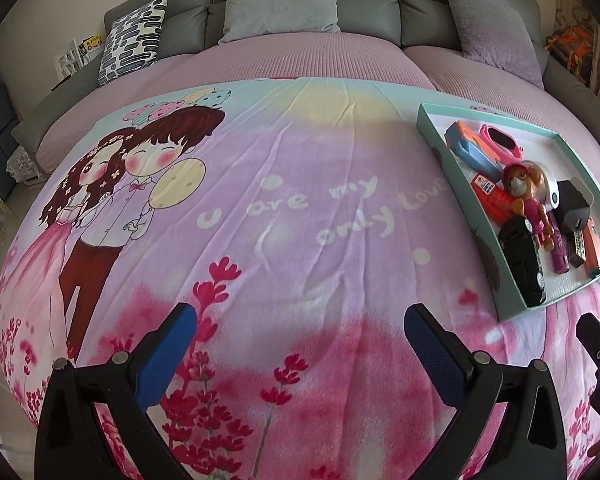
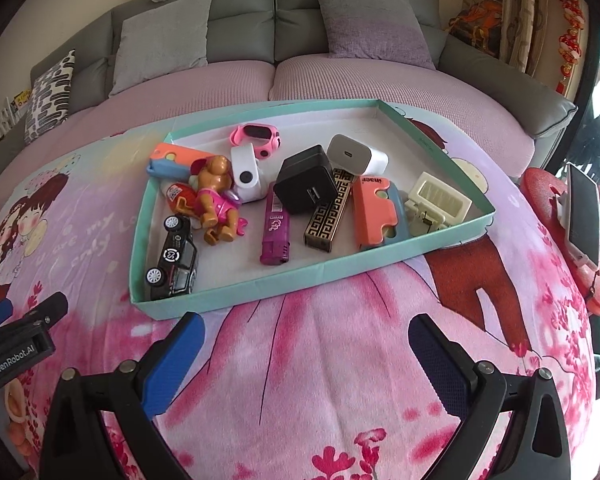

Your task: Organize rigid objects

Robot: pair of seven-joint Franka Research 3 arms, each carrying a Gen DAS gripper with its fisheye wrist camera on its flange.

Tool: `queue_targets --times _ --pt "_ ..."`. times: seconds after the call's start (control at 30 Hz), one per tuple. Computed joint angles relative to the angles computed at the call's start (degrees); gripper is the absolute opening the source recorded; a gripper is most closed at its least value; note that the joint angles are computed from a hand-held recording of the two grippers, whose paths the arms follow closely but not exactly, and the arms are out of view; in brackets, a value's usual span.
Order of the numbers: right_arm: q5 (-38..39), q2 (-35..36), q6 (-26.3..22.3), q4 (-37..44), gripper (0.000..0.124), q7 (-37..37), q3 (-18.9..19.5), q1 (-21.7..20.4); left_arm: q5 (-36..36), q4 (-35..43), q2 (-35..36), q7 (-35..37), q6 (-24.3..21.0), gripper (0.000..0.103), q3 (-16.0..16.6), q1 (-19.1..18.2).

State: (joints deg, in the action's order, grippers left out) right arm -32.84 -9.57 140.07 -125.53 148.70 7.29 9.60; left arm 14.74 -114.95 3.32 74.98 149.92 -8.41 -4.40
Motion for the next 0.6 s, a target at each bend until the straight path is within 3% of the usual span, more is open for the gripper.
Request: queue_targets --times 0.23,0.6 --pt "1.14 0.21 0.65 -1.62 0.103 -0.27 0.48 0.76 1.38 -1.97 -1.03 0.4 -2.39 0.103 0.13 0.1" --pt "-0.59 0.68 1.56 -2.99 0.103 2.56 0.75 1.44 1.89 -4.63 -1.46 -0.13 0.86 0.103 0.15 0.14"
